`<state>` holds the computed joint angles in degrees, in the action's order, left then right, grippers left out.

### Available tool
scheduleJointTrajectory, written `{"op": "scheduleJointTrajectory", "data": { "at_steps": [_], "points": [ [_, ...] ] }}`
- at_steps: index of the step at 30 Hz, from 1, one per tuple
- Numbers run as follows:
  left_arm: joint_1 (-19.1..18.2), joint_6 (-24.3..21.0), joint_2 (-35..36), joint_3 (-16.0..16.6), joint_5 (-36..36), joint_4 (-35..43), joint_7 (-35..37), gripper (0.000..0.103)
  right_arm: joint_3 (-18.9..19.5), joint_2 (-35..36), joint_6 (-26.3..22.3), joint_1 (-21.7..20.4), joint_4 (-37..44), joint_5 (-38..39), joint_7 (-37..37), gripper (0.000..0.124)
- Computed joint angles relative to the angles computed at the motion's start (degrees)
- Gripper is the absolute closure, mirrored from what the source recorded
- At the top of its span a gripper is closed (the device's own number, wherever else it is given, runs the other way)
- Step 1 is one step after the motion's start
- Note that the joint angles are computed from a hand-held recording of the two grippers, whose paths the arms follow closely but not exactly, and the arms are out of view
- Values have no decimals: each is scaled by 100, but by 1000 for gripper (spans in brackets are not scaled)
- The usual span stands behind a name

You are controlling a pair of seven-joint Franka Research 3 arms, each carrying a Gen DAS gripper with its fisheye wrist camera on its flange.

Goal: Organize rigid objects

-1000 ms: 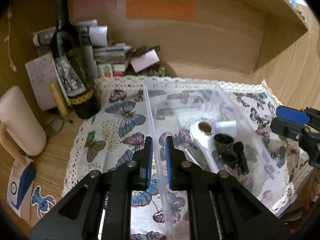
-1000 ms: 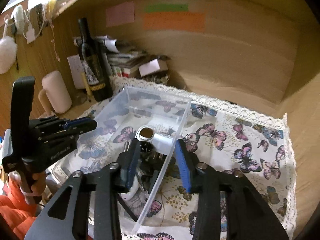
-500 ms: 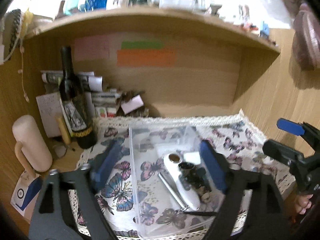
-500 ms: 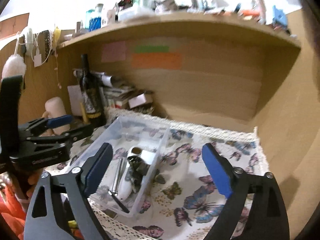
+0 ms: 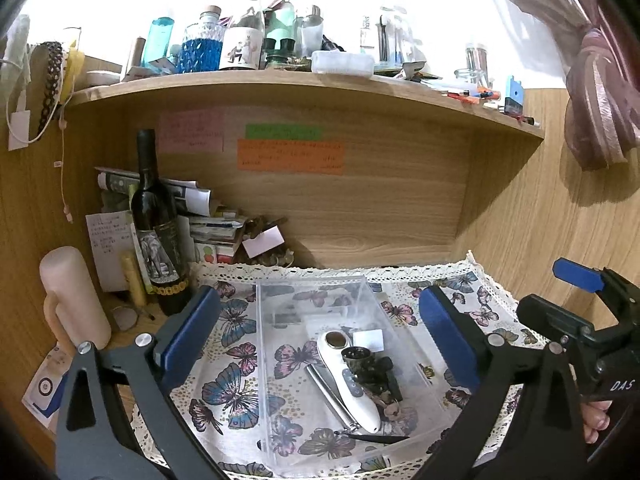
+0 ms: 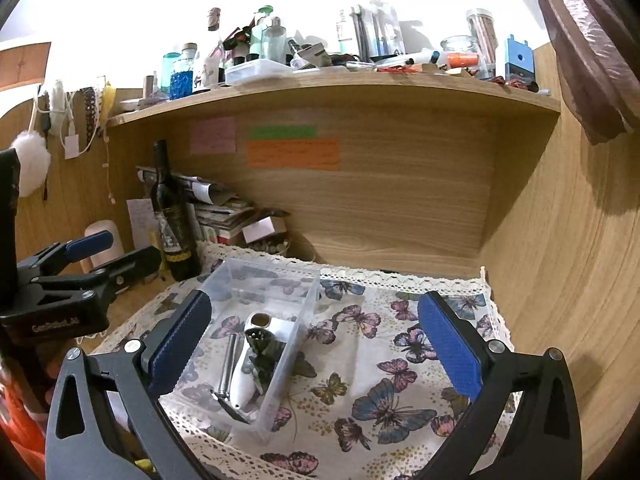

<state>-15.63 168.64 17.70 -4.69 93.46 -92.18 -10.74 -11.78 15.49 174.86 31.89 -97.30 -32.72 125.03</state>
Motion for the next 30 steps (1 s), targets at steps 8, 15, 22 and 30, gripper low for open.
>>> {"op": "scheduleJointTrajectory", "data": {
  "at_steps": [8, 15, 22, 30],
  "points": [
    [13, -12, -51, -38, 252, -41, -236, 1, 0, 3, -41, 12, 8, -24, 9, 21],
    [51, 29, -25, -71, 172, -22, -111, 1, 5, 18, -48, 31, 38, -112, 26, 21],
    [22, 68, 3, -28, 57, -6, -11, 1, 1, 38, -38, 60, 56, -94, -42, 21],
    [19, 112, 21, -16, 17, 8, 43, 1, 112, 55, -86, -22, 89, 38, -165, 21]
  ]
}}
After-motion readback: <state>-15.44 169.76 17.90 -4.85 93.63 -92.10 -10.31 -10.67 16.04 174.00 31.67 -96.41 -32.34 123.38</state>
